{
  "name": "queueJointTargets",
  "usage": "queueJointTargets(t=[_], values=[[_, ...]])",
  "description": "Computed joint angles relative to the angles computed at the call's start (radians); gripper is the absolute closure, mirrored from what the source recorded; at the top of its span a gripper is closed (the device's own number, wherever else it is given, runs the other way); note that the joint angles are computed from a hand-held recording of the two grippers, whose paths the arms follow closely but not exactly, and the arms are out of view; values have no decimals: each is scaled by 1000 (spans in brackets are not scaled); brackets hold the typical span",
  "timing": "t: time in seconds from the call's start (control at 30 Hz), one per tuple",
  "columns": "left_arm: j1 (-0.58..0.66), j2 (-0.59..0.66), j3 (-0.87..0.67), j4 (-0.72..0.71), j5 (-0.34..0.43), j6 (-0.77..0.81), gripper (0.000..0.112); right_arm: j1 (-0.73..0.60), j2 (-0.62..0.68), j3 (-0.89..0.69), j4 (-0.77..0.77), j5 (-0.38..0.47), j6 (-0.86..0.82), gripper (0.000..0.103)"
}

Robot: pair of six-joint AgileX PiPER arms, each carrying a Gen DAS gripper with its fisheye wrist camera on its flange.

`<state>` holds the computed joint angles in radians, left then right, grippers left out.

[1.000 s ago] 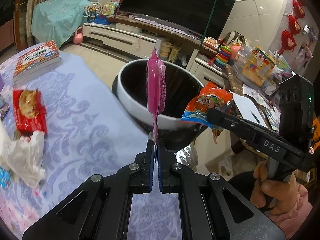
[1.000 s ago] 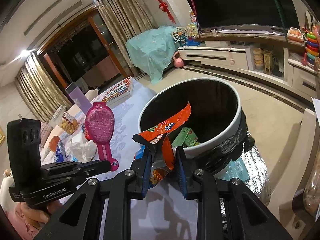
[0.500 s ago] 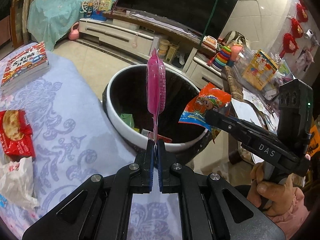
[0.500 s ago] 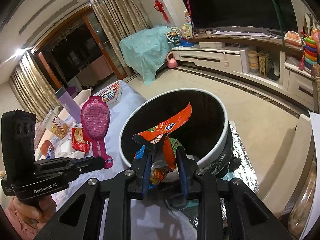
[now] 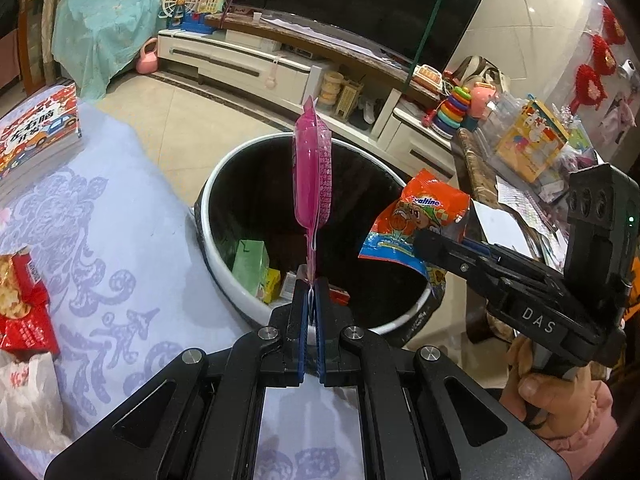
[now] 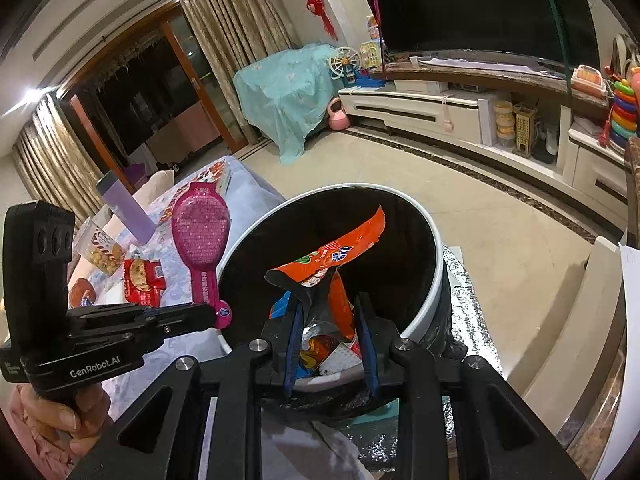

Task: Collect trash
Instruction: 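Carry the orange wrapper and pink candy toy over the trash bin with both tools, then open both tools to drop the wrapper and candy toy into the bin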

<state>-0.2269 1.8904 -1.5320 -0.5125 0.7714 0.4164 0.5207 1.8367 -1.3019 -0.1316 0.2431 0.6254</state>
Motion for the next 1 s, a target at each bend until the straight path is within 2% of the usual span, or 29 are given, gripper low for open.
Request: queueJointTargets(t=[0.4,0.47,0.5,0.53,0.57,0.7,0.8,1.0], values=[[-5,77,-110,39,49,-89,107,-26,44,-77,83,62,-111,74],[-1,83,-118,33,59,-98,96,-26,47,-84,55,72,-82,67],[0,81,-111,32,53,-101,92,-26,49,-87,61,74,-84,60],[-2,77,-105,39,44,-110,86,-27,51,-90,63,76,-81,46],[0,73,-100,41,40,-114,81,-26,50,-88,45,74,-60,40],[20,39,-41,-18,12,-68,79,-28,35,-68,30,58,-38,40],[19,-10,25,-8,-40,-68,65,-26,17,-47,5,42,-6,38],[54,-111,185,-88,-109,10,63,-11,-32,23,-129,-8,157,32]])
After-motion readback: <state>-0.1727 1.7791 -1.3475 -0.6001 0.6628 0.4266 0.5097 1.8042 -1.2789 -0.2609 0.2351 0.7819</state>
